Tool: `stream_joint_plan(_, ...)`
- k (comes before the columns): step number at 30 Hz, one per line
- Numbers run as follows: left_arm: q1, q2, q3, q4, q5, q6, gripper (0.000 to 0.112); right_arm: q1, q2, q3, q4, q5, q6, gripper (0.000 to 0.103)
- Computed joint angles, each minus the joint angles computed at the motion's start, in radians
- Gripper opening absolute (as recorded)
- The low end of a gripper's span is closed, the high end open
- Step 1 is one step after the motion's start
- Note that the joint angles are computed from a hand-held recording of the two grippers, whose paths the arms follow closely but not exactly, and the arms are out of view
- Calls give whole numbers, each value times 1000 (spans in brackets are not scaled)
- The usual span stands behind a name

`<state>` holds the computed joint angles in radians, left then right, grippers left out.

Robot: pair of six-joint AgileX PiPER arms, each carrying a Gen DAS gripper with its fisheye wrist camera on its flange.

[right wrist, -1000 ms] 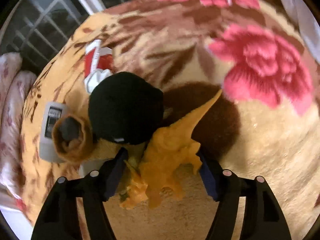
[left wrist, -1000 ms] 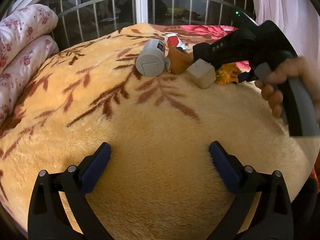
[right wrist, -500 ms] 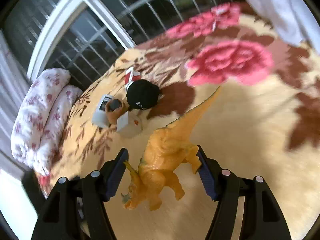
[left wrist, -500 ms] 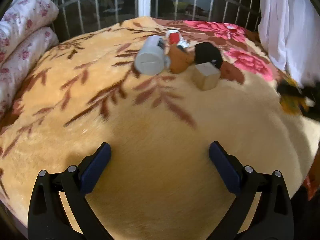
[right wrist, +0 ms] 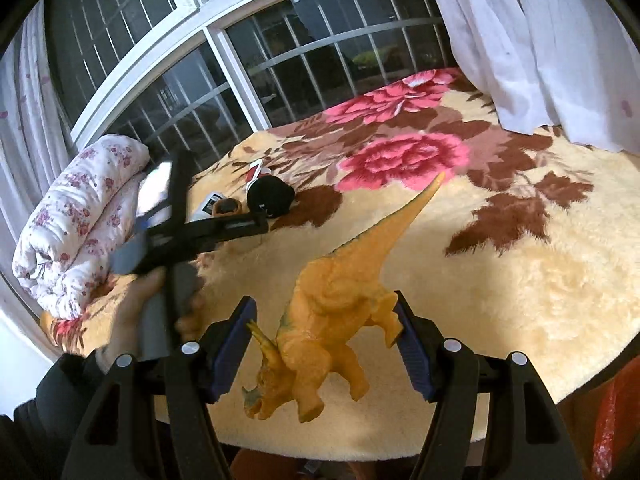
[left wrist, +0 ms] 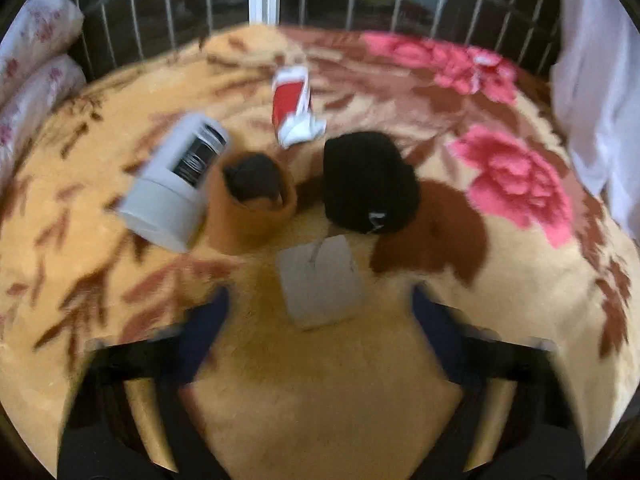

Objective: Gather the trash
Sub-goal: 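Grasp the orange toy dinosaur with the right tool while the left tool grasps the beige block, then carry the dinosaur and block over the orange bin and open both tools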

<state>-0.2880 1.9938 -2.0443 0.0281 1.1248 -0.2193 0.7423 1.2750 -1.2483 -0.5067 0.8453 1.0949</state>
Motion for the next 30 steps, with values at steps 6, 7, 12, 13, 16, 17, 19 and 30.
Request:
stream_joint_plan(6,42,-84,175,-96,-135,69,37,40,-6,15,-45,-24,31,66)
stream_joint_plan(7,53,-120,221,-135,-177,99,37,50,-5,13,-51,-21,34,66)
stream_joint_plan(12,104,-346,485,-298,-329,320,37,90,-21,14,-66,4,39,66)
stream_joint_plan(13,111,-388,528,-320,-334,358,37,98,-26,20,-67,8,42,66)
stream_joint_plan(16,149,-529,669,-389,-333,466,37,133,-45,33,-71,28,49,66)
stream_joint_plan(17,172,-587,718,-418,-319,508,37,145,-49,36,-75,34,51,66)
stream_joint_plan(19,205,-686,793,-430,-290,550,37,177,-59,41,-72,52,50,66)
stream_joint_plan(30,539,-1087,1156,-537,-5,1023,37,389,-75,74,78,122,-43,66)
